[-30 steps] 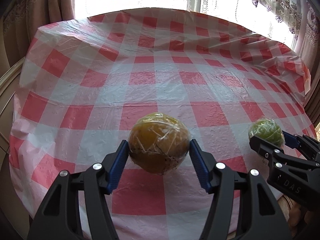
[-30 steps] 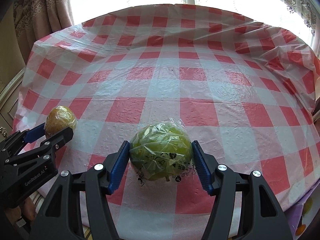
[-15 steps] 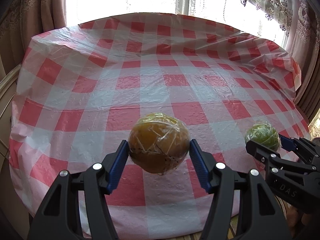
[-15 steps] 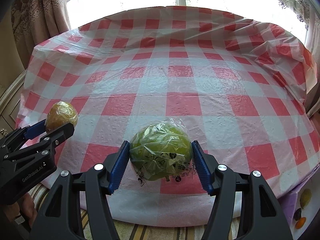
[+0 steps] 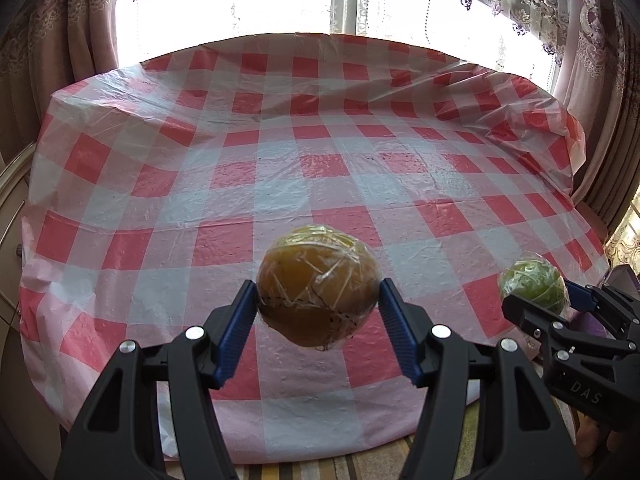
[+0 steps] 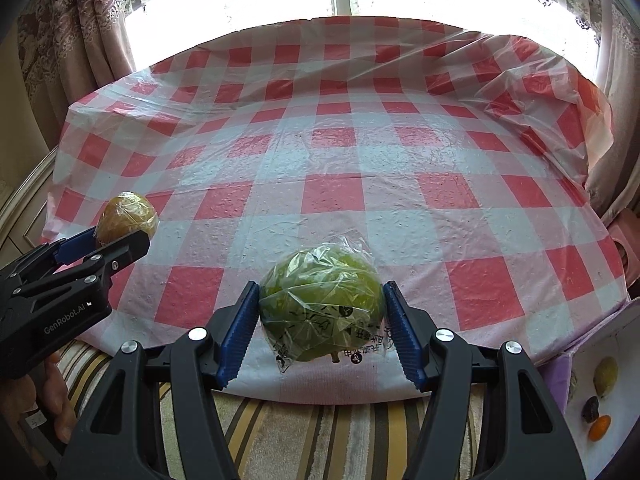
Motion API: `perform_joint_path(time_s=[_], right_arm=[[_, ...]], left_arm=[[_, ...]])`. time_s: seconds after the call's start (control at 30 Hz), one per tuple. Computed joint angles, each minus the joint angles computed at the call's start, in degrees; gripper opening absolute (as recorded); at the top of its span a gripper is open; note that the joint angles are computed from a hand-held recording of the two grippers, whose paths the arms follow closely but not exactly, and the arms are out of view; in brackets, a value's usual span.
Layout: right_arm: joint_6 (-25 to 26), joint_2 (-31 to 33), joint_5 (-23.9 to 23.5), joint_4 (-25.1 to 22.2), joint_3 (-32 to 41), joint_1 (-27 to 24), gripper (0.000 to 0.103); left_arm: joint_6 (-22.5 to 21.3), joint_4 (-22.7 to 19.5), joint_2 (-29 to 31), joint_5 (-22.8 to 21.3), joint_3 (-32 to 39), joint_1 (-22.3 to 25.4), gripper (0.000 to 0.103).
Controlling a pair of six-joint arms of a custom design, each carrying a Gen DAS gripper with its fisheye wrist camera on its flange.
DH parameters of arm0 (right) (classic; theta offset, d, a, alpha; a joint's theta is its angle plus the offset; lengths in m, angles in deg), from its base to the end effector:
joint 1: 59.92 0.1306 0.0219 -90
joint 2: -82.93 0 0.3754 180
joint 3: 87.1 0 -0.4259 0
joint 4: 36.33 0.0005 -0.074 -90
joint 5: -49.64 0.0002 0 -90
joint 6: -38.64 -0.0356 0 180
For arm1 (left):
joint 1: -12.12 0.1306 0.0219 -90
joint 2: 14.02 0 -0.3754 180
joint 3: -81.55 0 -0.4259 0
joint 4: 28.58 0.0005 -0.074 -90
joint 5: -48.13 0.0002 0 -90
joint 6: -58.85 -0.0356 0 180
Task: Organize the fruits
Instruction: 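Lift and carry the pomelo and green fruit in both tools over the white box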
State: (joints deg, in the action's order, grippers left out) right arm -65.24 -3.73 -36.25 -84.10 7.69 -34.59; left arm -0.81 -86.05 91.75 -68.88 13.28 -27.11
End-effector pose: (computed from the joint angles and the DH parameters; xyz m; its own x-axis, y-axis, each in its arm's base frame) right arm 0.4939 0.2304 0.4368 -0.7262 -0.0790 -0.6829 -0.2140 0.9700 0.1154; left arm 0.4849 -0.3756 0.4532 -0.6973 -0.0117 -0.7167 -0.0089 0.9999 -0.0076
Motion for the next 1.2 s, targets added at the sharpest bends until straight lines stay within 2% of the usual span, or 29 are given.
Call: perform_joint_path(time_s=[0.73,1.2], right_arm=[[-0.46,-10.06,0.71,-1.12,-10.14,-5.71,0.061],[-0.04,-16.71,2.97,-3.53,-16.07,-12.25,0.061]], left_arm=[[-4.69,-0.89,4.98,3.18,7.17,-6.05,0.062],[-9.6,-2.75,11.94,6.39,16.05,-10.32,0.062]])
